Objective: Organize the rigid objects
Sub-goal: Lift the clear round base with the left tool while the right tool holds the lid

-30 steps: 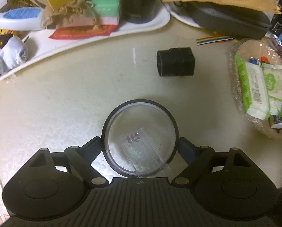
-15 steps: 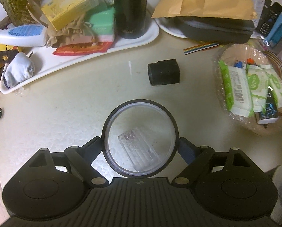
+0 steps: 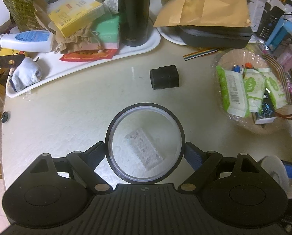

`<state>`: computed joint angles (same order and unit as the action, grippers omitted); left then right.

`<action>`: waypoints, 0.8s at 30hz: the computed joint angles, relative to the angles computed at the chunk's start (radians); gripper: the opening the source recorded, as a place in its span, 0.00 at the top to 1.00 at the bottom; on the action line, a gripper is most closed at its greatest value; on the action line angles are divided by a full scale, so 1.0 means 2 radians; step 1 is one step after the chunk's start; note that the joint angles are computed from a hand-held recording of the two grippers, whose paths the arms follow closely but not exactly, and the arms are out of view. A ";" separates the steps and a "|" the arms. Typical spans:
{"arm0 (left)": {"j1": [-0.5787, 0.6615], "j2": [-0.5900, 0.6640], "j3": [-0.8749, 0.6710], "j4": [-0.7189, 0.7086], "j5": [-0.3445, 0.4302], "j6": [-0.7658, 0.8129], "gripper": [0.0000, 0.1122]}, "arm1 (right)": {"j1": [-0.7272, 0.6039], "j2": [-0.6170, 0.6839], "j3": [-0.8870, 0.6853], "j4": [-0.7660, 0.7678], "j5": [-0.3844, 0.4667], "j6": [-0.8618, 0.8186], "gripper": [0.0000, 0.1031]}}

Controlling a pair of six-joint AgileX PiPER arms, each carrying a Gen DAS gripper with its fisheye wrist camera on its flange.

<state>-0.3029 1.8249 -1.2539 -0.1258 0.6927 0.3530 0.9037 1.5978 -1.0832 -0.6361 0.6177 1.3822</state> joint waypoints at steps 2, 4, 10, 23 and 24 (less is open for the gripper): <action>0.004 -0.009 0.006 -0.004 0.001 0.006 0.22 | 0.001 0.002 -0.001 0.000 0.000 0.000 0.41; 0.009 -0.017 0.011 -0.006 0.002 0.012 0.22 | 0.002 0.003 -0.002 0.001 0.000 -0.001 0.41; 0.027 -0.045 0.026 -0.013 0.008 0.035 0.22 | 0.007 0.005 -0.007 0.004 0.006 -0.004 0.41; 0.071 -0.125 0.084 -0.059 0.025 0.113 0.23 | 0.023 0.021 -0.028 0.022 0.008 -0.035 0.41; 0.075 -0.132 0.090 -0.063 0.027 0.120 0.23 | 0.025 0.022 -0.029 0.023 0.008 -0.036 0.41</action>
